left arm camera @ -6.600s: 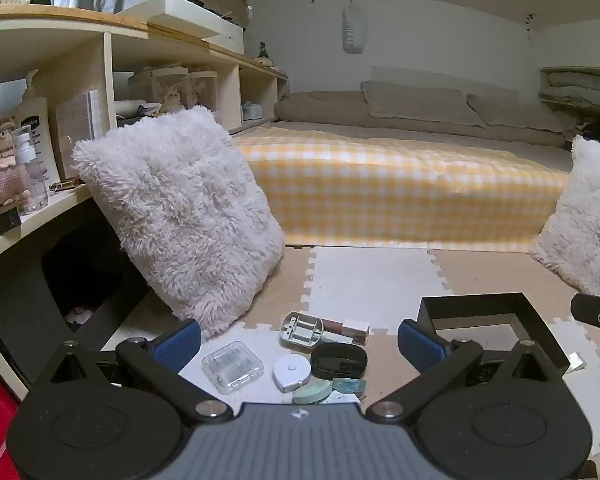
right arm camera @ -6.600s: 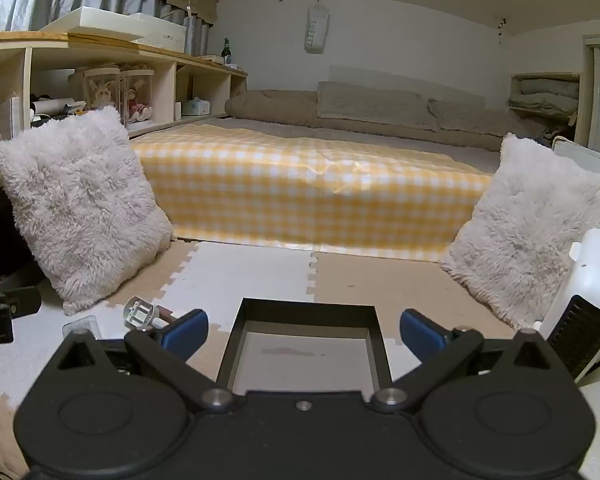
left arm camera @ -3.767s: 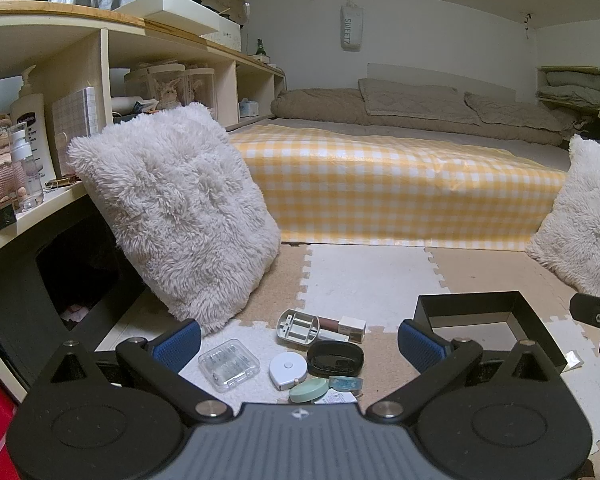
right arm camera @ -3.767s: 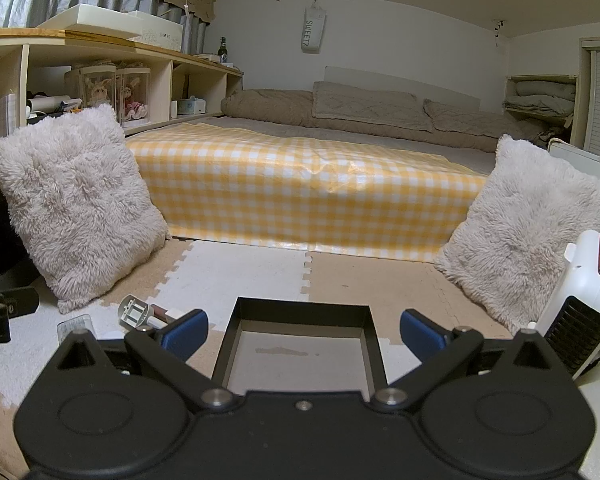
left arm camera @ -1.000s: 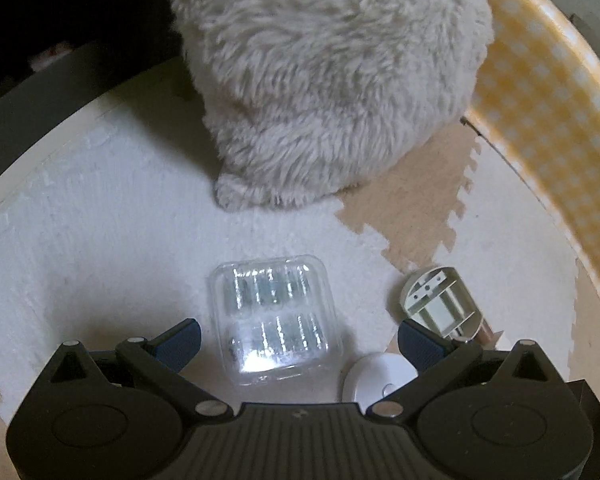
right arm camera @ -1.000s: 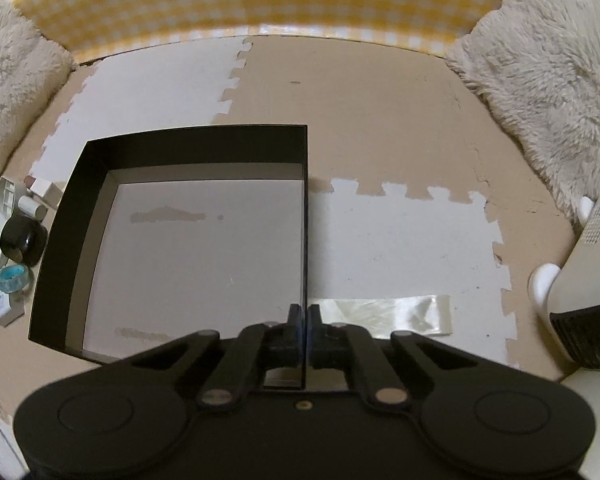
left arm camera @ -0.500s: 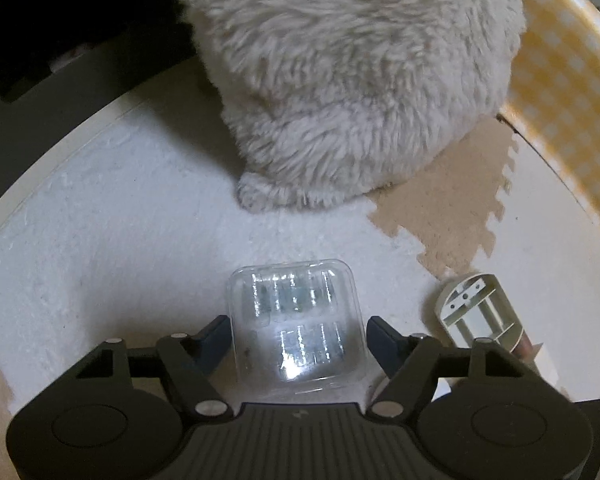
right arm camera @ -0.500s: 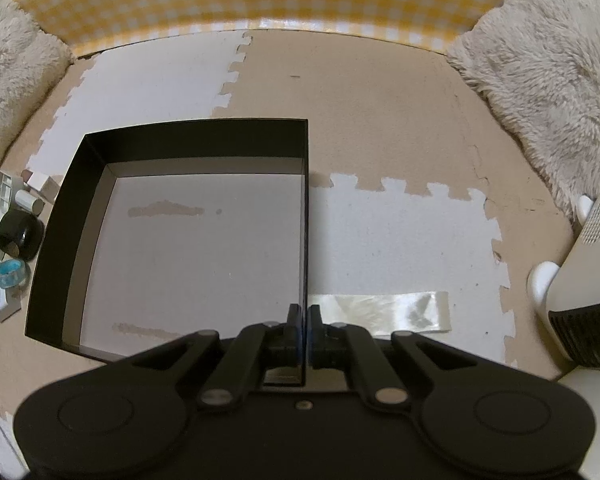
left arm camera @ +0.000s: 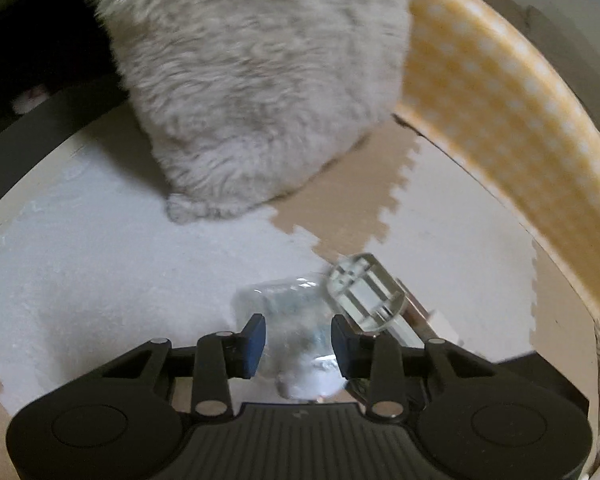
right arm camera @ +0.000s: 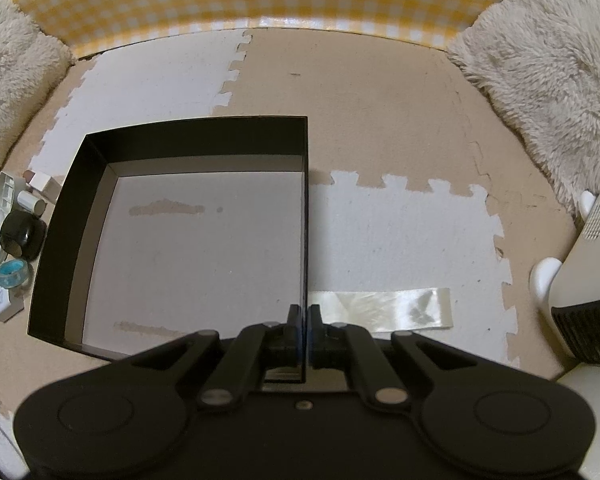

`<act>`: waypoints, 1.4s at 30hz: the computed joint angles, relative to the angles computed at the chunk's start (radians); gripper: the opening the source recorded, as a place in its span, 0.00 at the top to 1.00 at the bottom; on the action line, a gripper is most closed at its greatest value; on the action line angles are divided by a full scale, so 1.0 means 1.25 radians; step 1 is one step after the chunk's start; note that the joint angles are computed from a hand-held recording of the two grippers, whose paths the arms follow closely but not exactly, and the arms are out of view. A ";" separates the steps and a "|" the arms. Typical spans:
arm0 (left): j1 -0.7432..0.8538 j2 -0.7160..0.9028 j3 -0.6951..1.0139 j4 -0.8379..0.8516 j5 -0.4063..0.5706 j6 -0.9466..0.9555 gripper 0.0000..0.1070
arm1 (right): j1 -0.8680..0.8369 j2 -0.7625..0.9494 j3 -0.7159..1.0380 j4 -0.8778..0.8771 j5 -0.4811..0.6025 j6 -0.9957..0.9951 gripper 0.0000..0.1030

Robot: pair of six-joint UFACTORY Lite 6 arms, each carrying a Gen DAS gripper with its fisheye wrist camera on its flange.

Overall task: Organize rigid objects
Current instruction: 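Close the left gripper on the clear battery case and lift it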

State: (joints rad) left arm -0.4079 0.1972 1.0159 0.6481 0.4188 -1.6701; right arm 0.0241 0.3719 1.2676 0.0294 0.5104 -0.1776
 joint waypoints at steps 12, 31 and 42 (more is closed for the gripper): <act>0.064 0.112 0.017 0.018 -0.078 -0.122 0.17 | 0.007 -0.004 -0.004 -0.010 0.000 0.011 0.94; 0.068 0.263 0.167 -0.079 0.085 0.100 0.09 | 0.010 0.002 0.003 -0.009 0.004 0.004 0.89; 0.085 0.250 0.137 -0.024 0.102 0.174 0.09 | 0.011 0.001 0.003 -0.008 0.006 0.000 0.89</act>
